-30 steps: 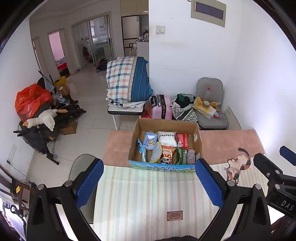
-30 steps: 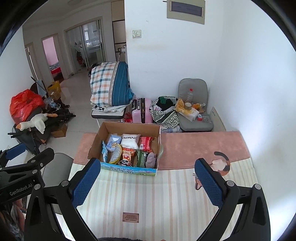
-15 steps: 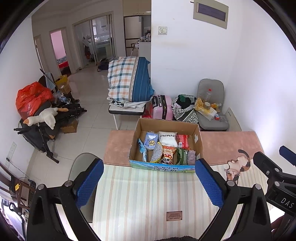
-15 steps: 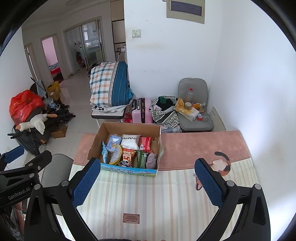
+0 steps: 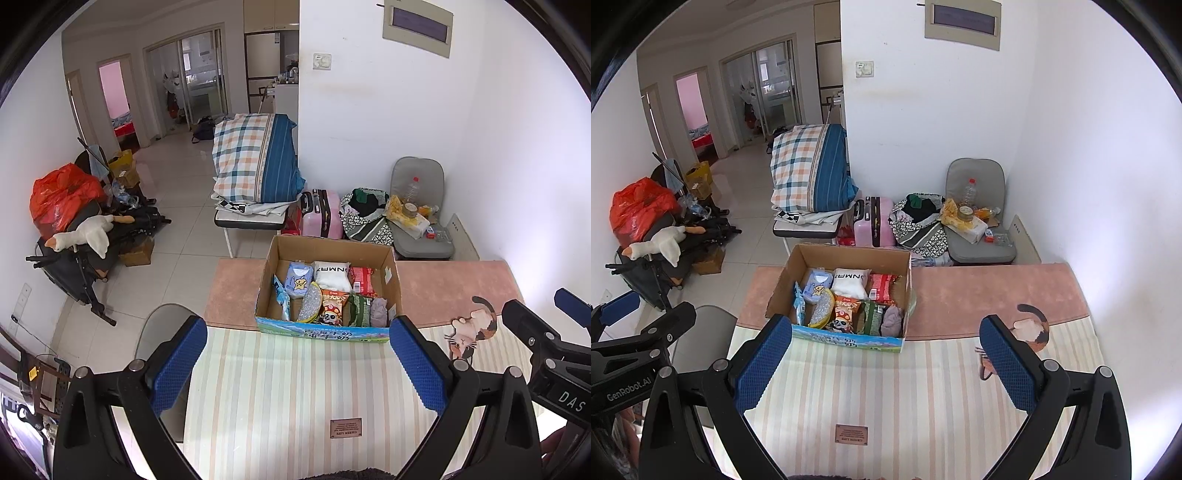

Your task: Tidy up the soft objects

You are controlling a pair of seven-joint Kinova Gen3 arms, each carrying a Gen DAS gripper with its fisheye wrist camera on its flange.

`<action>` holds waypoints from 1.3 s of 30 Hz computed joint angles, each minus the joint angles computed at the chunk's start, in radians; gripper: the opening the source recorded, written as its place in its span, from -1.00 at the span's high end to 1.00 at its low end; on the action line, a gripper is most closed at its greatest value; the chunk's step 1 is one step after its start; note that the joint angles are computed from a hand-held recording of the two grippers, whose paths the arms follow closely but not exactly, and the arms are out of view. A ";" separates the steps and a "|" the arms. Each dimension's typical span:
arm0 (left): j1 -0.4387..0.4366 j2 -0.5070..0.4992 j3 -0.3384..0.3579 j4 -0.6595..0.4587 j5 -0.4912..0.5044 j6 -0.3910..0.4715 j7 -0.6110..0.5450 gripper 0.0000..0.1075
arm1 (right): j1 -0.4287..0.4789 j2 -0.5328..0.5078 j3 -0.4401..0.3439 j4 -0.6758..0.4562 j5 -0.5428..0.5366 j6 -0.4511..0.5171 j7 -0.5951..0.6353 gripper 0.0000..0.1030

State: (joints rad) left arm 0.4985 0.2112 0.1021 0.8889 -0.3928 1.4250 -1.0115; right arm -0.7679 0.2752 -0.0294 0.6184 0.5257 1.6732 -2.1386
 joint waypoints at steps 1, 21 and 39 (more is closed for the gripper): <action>0.001 0.000 0.000 0.000 -0.001 0.000 0.001 -0.89 | 0.003 -0.001 -0.001 0.000 -0.005 -0.002 0.000 -1.00; 0.012 -0.002 0.001 0.001 -0.014 -0.001 0.007 -0.89 | -0.028 -0.008 -0.004 0.007 0.039 0.005 -0.012 -1.00; 0.016 0.001 0.003 -0.018 -0.025 0.008 0.002 -0.89 | -0.021 -0.005 0.003 -0.005 0.041 0.003 -0.003 -1.00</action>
